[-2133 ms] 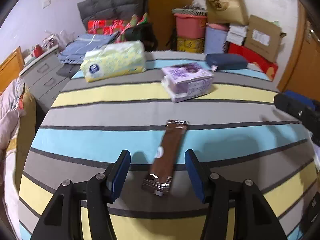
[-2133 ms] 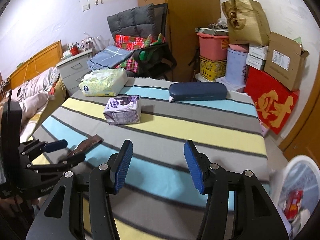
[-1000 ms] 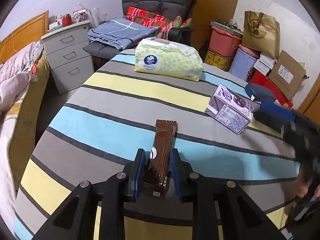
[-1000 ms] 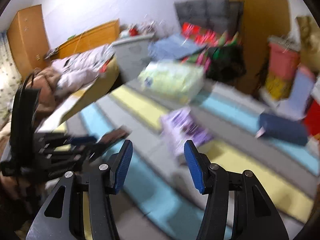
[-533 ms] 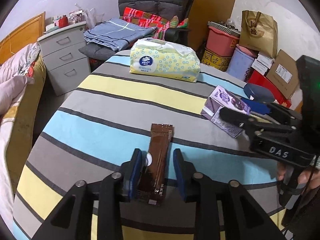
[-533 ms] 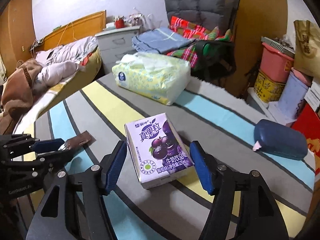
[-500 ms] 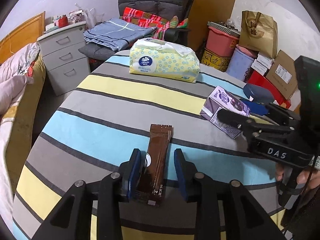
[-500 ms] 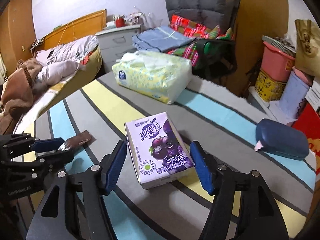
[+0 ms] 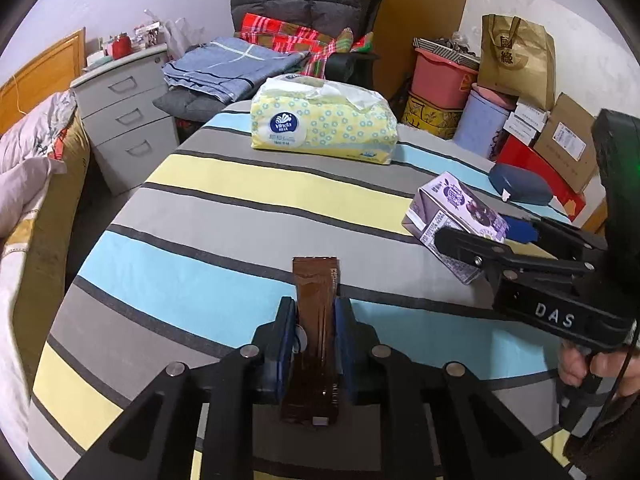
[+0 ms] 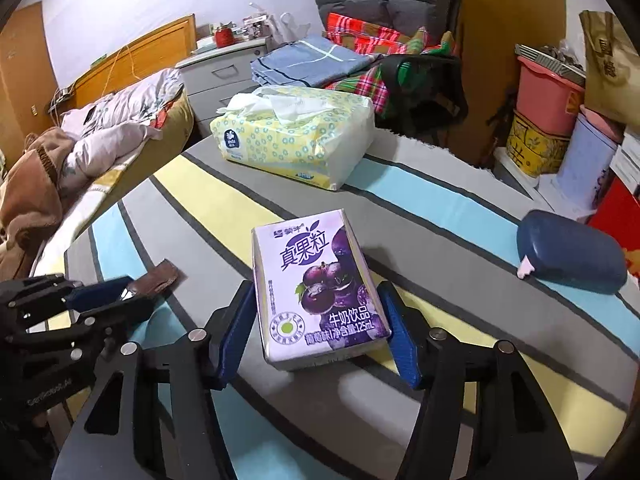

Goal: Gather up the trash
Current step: 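Grasp the brown chocolate wrapper with the left tool while the right tool grasps the purple milk carton, then carry the wrapper and milk carton over the wastebasket and open both tools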

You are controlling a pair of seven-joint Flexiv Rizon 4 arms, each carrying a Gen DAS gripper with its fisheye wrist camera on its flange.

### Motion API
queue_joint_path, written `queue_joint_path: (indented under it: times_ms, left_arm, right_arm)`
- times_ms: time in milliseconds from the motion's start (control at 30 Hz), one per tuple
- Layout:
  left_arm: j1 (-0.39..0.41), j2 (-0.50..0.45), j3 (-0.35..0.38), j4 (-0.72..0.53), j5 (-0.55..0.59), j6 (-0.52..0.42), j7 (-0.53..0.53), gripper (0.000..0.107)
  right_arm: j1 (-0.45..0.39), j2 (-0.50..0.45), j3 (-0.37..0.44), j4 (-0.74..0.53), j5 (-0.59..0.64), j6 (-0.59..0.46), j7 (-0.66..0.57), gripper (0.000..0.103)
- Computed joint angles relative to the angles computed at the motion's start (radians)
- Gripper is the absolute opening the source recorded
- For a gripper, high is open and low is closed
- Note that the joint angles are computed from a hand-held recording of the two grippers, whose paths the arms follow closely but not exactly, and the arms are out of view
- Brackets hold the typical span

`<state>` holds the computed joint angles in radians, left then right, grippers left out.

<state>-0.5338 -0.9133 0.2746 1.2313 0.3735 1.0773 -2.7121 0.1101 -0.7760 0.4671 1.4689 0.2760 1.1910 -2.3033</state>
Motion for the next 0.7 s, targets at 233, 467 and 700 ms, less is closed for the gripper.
queue_joint_path:
  times_ms: [233,467,700]
  left_arm:
    - [-0.026,0.012,0.012,0.0,0.022,0.015,-0.023,0.019]
    - [-0.072,0.029,0.029,-0.021,0.068,0.006,-0.055,0.019]
    - [-0.114,0.046,0.025,-0.052,0.125,-0.024,-0.066,0.019]
  right_arm:
    - [-0.031,0.019,0.022,0.026,0.04,0.024,0.009,0.057]
    - [-0.078,0.061,0.057,0.078,0.105,0.086,-0.034,0.055]
    - [-0.135,0.082,0.1,0.116,0.141,0.133,-0.047,0.054]
